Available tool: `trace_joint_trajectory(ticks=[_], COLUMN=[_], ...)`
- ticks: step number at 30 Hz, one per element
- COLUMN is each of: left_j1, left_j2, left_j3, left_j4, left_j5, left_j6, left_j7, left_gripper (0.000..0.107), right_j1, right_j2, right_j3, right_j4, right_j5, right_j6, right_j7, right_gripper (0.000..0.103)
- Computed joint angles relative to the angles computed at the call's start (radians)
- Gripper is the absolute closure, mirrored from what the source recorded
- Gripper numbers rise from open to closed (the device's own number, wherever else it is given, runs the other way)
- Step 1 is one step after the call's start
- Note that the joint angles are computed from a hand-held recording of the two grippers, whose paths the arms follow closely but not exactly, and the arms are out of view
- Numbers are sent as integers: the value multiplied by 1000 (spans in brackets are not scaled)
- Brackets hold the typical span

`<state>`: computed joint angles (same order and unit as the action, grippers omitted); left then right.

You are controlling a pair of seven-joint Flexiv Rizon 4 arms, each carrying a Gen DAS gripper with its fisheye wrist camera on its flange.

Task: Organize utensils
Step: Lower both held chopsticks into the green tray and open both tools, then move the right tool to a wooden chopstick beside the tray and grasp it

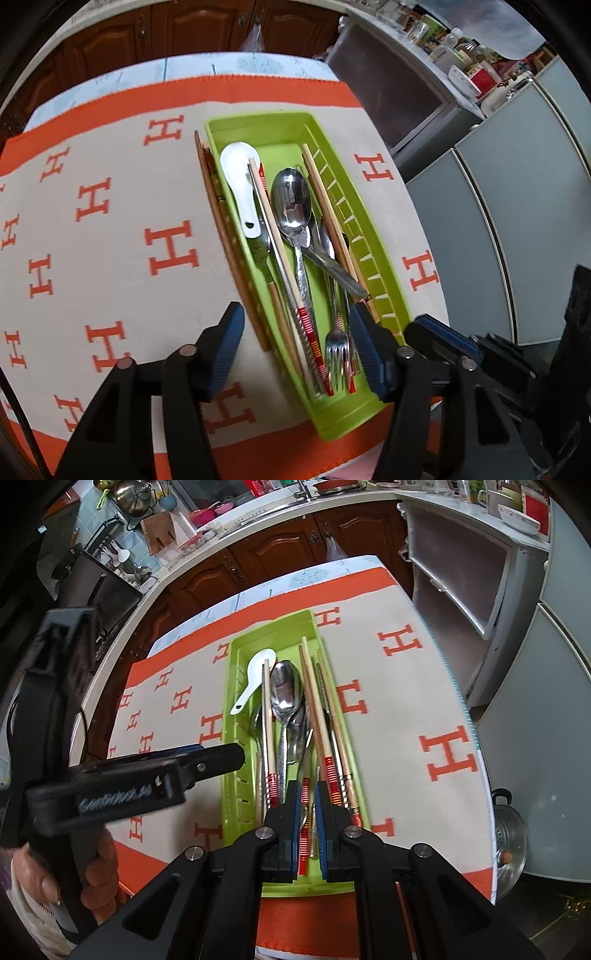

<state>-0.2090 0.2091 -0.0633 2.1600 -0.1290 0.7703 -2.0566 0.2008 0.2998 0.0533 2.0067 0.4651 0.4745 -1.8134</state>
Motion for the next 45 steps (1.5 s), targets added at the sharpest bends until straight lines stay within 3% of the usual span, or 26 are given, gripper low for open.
trace_joint_trajectory(ticks=[10, 20, 28, 33, 36, 38, 45], left_j1=[47, 147, 188, 205, 214, 217, 216], left_j2=[191, 374, 428, 444, 445, 442, 419], left_j3=[6, 46, 93, 110, 116, 119, 121], left_j4=[84, 213, 302, 336, 353, 361, 371], left_j5=[154, 209, 171, 139, 125, 113, 80], left_j6=[-67, -117, -82, -70, -58, -51, -33], left_j7=[-36, -65, -18, 12, 26, 34, 63], left_gripper=[43, 41, 41, 41, 41, 41, 41], right_j1=[37, 119, 206, 229, 242, 247, 240], right_j2=[15, 49, -12, -76, -102, -122, -169], right_j3=[35, 112, 183, 227, 232, 232, 218], right_j4=[10, 16, 23, 50, 63, 67, 73], right_j5=[-8, -54, -125, -253, -303, -332, -397], right_j6=[-21, 10, 77, 141, 169, 183, 217], right_j7=[22, 103, 231, 340, 382, 415, 474], right_gripper=[95, 95, 95, 95, 92, 83, 82])
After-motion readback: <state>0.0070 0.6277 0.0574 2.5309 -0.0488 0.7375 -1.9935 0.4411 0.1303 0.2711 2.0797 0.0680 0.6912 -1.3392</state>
